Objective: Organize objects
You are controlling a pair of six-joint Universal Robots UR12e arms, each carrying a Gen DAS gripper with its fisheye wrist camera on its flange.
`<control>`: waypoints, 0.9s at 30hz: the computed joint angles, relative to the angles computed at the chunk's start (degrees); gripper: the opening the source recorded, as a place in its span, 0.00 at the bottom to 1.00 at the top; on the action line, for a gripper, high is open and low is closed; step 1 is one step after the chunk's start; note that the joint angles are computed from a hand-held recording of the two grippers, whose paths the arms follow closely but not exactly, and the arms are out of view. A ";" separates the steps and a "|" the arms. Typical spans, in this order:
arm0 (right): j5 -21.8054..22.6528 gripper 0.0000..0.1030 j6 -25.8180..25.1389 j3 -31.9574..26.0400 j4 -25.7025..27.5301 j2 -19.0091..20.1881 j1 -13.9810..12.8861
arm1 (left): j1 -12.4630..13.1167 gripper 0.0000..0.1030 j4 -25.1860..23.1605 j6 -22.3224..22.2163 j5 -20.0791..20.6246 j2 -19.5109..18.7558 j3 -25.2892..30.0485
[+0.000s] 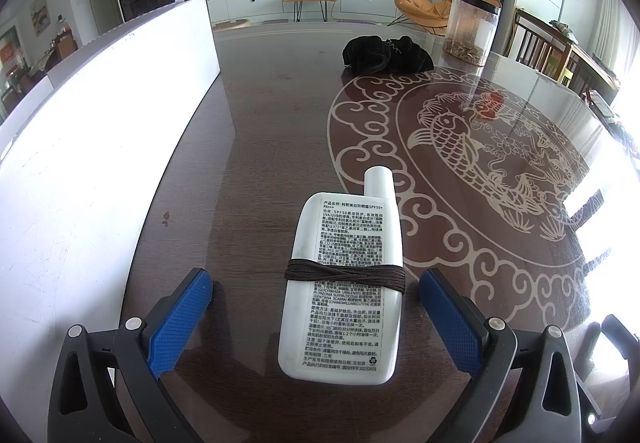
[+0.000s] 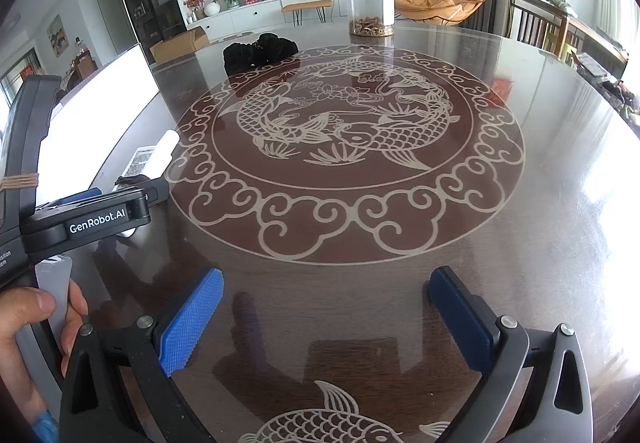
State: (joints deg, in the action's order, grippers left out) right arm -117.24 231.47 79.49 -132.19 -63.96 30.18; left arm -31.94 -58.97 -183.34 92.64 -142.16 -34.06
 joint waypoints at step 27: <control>-0.26 1.00 -0.37 -0.84 1.87 0.37 0.04 | -0.02 1.00 0.02 -0.02 0.02 0.00 -0.01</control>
State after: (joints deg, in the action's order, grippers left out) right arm -117.50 231.10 78.66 -130.33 -63.59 30.22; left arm -31.95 -58.95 -183.36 92.66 -142.16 -34.07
